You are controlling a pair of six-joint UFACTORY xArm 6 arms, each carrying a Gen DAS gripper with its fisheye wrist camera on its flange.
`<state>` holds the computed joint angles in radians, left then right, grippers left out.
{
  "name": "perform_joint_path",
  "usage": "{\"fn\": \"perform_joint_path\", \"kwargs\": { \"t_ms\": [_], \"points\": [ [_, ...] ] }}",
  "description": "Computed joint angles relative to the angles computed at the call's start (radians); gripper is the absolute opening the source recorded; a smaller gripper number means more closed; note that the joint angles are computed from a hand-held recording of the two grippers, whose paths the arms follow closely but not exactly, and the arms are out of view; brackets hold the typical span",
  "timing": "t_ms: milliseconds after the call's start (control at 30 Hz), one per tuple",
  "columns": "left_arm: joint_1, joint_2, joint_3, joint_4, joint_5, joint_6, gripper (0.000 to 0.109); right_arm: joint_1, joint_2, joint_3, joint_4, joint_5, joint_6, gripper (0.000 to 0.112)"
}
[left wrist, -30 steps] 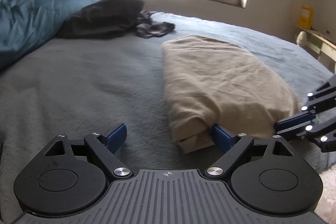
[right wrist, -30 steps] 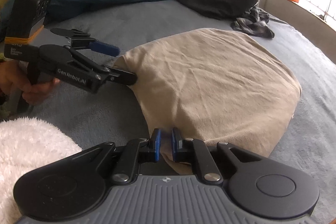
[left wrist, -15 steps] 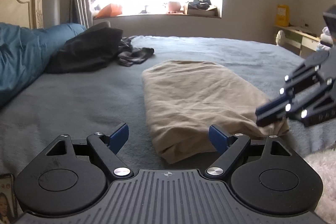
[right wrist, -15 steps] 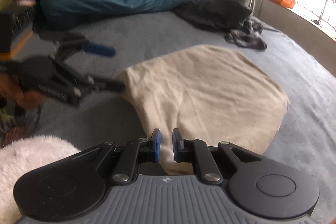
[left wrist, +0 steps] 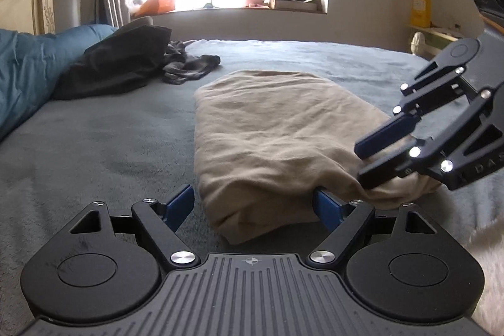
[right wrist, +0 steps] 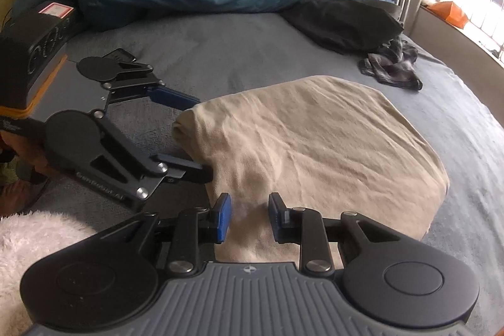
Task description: Fold clothes
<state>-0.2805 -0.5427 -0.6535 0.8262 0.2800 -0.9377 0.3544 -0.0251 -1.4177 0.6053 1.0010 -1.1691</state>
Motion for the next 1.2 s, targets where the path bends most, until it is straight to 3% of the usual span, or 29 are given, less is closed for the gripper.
{"fn": "perform_joint_path", "kwargs": {
  "t_ms": [233,800,1033,1200],
  "points": [
    [-0.001,-0.028,0.041,-0.093,-0.008,0.089,0.084,-0.007,0.019,-0.025,-0.004,0.008,0.012,0.029],
    [0.028,0.036,-0.006,0.003,-0.074,-0.037,0.084,-0.015,0.055,-0.061,0.033,0.049,-0.012,0.033],
    [0.037,0.040,-0.015,0.052,-0.086,-0.090,0.081,0.017,0.059,-0.049,0.008,0.008,-0.059,0.033],
    [0.049,0.040,-0.020,0.086,-0.104,-0.136,0.080,0.038,0.027,-0.002,-0.011,-0.056,-0.056,0.026]
  ]
}}
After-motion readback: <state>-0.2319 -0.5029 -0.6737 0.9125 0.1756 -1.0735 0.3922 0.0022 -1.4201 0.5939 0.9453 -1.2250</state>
